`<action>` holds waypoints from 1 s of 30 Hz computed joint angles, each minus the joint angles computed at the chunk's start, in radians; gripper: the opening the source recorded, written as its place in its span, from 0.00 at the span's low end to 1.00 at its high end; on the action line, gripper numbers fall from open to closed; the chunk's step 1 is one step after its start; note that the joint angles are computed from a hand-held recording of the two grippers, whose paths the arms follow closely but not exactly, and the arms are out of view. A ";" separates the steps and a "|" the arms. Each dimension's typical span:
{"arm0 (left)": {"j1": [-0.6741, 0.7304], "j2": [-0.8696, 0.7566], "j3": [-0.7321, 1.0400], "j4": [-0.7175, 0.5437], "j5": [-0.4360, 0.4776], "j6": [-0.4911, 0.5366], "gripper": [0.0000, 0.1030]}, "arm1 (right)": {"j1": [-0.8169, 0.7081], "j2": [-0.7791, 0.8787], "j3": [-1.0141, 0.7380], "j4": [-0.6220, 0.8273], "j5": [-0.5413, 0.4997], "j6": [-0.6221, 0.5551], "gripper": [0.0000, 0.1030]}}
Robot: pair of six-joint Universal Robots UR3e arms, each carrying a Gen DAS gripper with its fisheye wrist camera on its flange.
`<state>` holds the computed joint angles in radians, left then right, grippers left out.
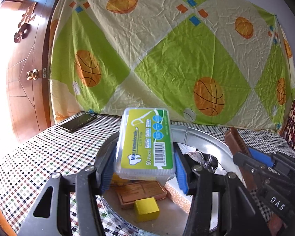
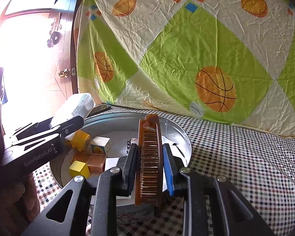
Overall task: Organize rigid objects
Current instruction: 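Lower the green box and comb into the tin, open both grippers, then lift both open grippers up out of the tin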
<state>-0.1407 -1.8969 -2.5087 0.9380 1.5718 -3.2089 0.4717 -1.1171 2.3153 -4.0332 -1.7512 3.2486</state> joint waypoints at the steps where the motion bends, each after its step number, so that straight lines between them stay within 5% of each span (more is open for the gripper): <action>1: 0.007 0.013 0.007 -0.030 -0.007 0.008 0.51 | -0.011 -0.017 -0.004 0.023 0.018 0.001 0.27; 15: 0.015 0.089 0.210 -0.496 -0.059 0.114 0.51 | -0.103 -0.083 -0.244 0.502 0.066 -0.021 0.27; 26: -0.012 0.060 0.331 -0.717 -0.052 0.136 0.52 | -0.117 -0.027 -0.319 0.649 0.076 -0.035 0.27; 30: -0.026 0.062 0.327 -0.710 -0.042 0.133 0.54 | -0.118 -0.034 -0.287 0.601 0.084 -0.024 0.49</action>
